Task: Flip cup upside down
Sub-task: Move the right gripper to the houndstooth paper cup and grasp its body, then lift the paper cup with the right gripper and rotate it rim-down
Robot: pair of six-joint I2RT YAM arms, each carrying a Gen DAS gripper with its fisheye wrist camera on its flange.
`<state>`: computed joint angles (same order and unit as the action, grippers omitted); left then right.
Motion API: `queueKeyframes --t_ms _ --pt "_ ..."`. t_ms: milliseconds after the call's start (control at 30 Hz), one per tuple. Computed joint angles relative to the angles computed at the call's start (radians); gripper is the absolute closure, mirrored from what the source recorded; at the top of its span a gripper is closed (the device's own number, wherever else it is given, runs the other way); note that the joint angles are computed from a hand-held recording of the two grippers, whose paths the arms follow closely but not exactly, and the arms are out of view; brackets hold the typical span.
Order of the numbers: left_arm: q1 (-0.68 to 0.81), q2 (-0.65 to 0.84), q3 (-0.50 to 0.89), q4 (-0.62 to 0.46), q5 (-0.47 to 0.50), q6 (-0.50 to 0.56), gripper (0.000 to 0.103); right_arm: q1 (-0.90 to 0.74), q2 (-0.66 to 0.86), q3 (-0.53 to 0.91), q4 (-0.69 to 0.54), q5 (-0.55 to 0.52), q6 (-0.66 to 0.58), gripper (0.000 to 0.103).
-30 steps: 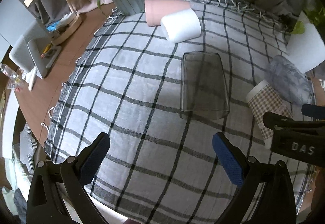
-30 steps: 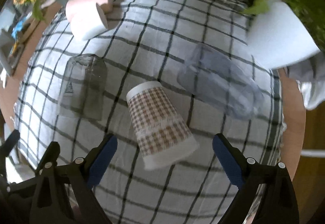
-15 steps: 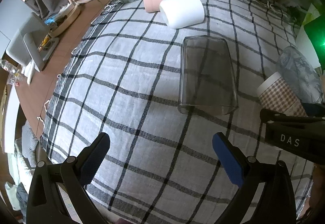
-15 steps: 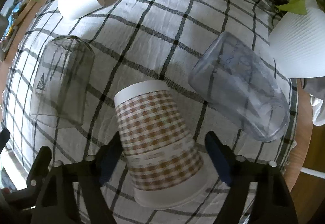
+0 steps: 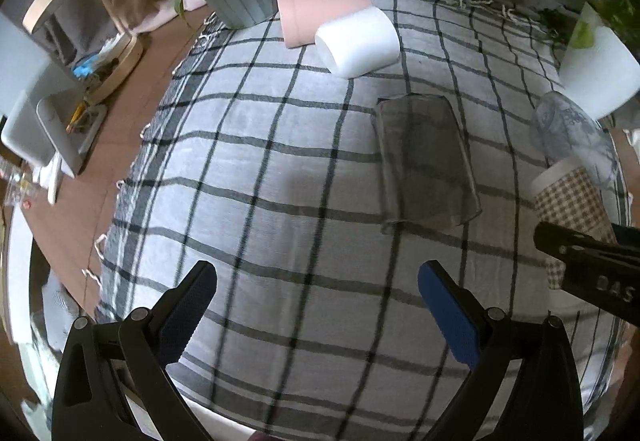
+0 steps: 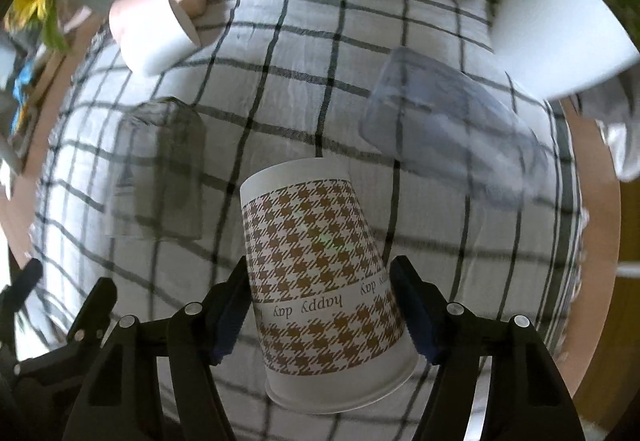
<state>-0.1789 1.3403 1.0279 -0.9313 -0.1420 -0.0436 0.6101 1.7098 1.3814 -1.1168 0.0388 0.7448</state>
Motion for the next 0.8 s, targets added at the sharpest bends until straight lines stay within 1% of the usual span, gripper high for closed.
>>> queueKeyframes --t_ms 133,200,300,400,500,667,800 --pt "0.087 -0.017 0.002 -0.010 0.055 0.119 0.000 0.070 -0.051 -0.005 -0.020 0.015 0.161 0.035" --pt "0.133 -0.024 0.001 -0.015 0.083 0.178 0.000 0.124 -0.068 -0.021 -0.012 0.019 0.261 0.035" --pt "0.196 -0.029 0.000 -0.017 0.110 0.249 0.000 0.174 -0.064 -0.028 0.012 0.013 0.364 0.035" --pt "0.261 -0.025 -0.003 -0.021 0.141 0.317 0.000 0.232 -0.023 -0.009 0.047 -0.001 0.466 0.035" --pt "0.331 -0.009 -0.008 -0.018 0.164 0.385 0.000 0.263 -0.007 -0.021 0.090 -0.011 0.531 0.035" --pt "0.410 0.040 -0.003 -0.021 0.194 0.449 0.000 0.308 0.044 -0.002 0.149 -0.024 0.632 0.035" --pt "0.433 0.046 -0.020 0.001 0.182 0.488 0.000 0.320 0.097 0.025 0.162 -0.022 0.670 0.035"
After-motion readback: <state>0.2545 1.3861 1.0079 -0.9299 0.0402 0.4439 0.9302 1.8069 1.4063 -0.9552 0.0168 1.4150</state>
